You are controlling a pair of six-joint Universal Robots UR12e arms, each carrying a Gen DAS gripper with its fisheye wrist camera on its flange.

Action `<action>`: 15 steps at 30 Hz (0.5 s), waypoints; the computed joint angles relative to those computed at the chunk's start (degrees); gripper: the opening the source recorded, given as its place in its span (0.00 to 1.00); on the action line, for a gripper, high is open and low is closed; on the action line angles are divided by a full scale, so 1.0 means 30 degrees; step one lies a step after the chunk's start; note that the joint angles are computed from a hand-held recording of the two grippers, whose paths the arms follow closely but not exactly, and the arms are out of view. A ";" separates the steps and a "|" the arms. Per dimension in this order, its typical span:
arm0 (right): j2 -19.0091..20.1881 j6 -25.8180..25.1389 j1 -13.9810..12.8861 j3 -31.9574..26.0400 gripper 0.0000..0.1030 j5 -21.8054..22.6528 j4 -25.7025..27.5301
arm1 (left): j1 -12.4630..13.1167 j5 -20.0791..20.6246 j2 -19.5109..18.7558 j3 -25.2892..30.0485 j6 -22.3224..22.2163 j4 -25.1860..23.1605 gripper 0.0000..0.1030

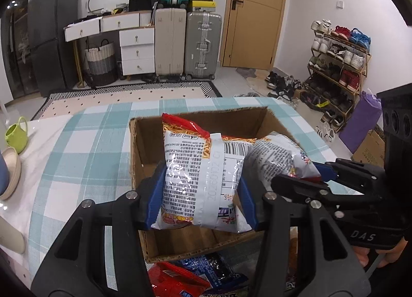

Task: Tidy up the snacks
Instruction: 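Carry the left gripper's chip bag into the box while the right gripper carries its own, then open both grippers to drop the chip bags into the box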

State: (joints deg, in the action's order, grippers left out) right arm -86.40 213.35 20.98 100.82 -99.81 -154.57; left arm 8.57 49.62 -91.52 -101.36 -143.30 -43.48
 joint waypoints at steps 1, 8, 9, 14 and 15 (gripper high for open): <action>-0.0010 0.0059 0.0040 0.0010 0.42 -0.0061 0.0033 | 0.0024 -0.0056 -0.0064 0.0017 0.0060 -0.0132 0.47; -0.0156 0.1433 0.0153 0.0065 0.42 0.0277 0.0490 | -0.0118 0.0283 -0.0496 0.0199 0.0398 0.0086 0.47; -0.0146 0.1714 0.0158 0.0078 0.42 0.0452 0.0494 | -0.0106 0.0262 -0.0558 0.0276 0.0458 -0.0094 0.47; -0.0083 0.2119 0.0393 0.0000 0.43 -0.0030 0.0568 | -0.0140 0.0355 -0.0818 0.0537 0.0712 -0.0381 0.47; -0.0074 0.2015 0.0330 0.0029 0.44 -0.0053 0.0500 | -0.0174 0.0482 -0.0843 0.0542 0.0754 -0.0352 0.47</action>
